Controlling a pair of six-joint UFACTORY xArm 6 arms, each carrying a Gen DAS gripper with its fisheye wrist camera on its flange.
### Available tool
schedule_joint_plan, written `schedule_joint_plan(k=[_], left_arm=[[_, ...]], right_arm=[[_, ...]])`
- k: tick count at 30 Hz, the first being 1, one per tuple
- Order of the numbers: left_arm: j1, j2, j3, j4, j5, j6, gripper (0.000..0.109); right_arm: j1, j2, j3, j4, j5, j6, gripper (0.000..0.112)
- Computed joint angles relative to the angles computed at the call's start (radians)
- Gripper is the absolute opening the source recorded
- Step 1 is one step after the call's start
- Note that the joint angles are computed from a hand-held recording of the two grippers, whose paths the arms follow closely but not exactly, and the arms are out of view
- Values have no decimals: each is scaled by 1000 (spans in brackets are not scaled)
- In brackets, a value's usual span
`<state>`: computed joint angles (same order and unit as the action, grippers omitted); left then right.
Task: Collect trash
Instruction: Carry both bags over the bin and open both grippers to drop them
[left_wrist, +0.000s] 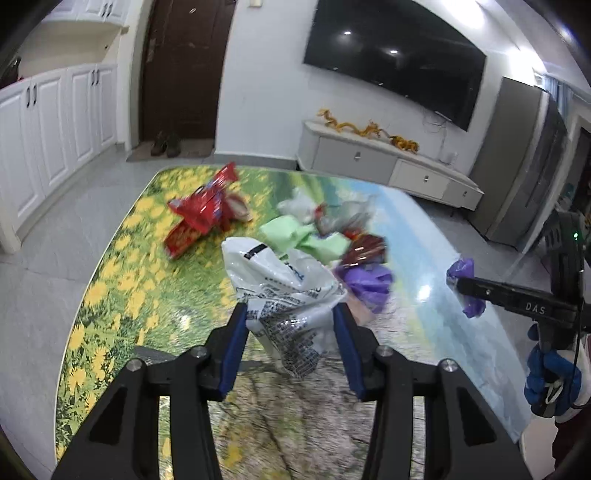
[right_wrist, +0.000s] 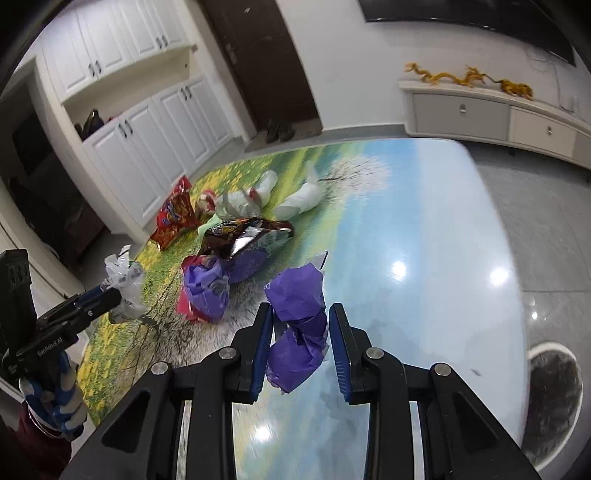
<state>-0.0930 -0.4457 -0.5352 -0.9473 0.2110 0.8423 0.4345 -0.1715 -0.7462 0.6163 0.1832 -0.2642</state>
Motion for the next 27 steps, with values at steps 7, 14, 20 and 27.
schedule_joint_plan(k=[7,14,20,27], left_arm=[[-163,-22,-35,113,1,-84,44],[-405,210,-263,177,24,-98,45],[-586,517,-546,316,65,-185,45],[-689,796,-857,401,198,-280,48]], right_arm=[[-95,-197,187,13,-48,31,31],[-373,-383,366,69,-26,-10,31],[-607,-326,382,246,18,-209,32],[-741,-177,325,458,46,-414,38]])
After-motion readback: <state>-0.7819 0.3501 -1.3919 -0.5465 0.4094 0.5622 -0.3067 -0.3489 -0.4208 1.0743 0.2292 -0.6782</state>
